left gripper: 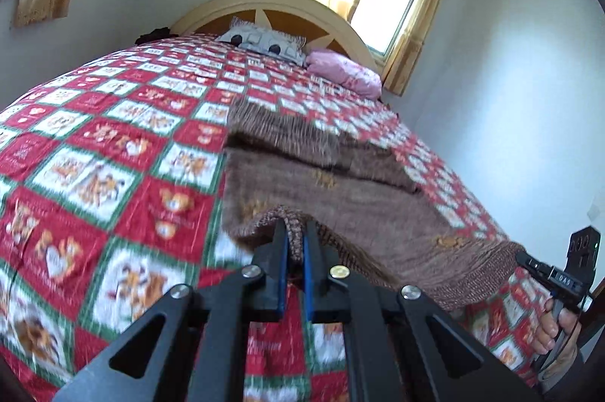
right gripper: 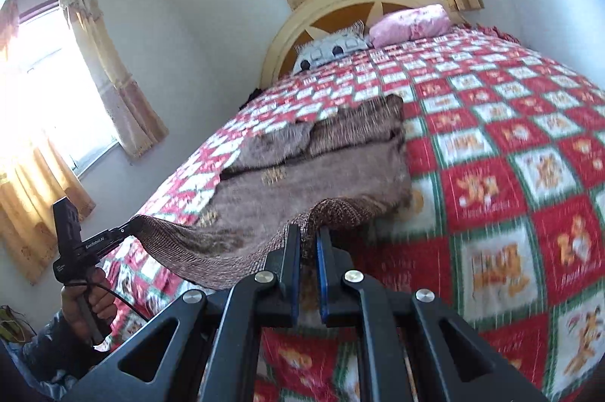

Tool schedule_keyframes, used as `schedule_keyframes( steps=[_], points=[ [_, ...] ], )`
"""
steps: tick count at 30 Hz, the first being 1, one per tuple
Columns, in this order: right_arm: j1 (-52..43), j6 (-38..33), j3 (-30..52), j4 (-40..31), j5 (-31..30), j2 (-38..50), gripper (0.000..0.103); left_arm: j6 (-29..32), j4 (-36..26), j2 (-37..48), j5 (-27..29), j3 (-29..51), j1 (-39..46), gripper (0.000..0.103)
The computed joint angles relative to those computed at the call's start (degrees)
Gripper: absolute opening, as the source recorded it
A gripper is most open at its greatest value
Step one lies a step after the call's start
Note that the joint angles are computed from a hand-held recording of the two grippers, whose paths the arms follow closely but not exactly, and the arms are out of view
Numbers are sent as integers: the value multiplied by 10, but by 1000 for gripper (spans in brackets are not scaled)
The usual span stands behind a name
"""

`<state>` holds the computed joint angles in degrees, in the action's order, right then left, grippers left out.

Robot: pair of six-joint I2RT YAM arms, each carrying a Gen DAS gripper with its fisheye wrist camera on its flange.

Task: Fold small clothes
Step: 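Grasp the ribbed hem with both tools and lift it toward the collar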

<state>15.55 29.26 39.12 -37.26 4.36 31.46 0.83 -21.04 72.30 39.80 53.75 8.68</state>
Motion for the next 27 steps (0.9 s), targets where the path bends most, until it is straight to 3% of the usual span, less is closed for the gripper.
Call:
schedule_keyframes(
  steps=[11, 19, 27],
  points=[
    [-120, -73, 96, 79, -84, 167, 7, -55, 38, 110, -41, 132, -50, 7],
    [-167, -101, 169, 129, -113, 292, 7, -82, 57, 198, -75, 232, -80, 7],
    [-199, -117, 257, 161, -125, 425, 7, -106, 39, 309, -99, 353, -96, 7]
  ],
)
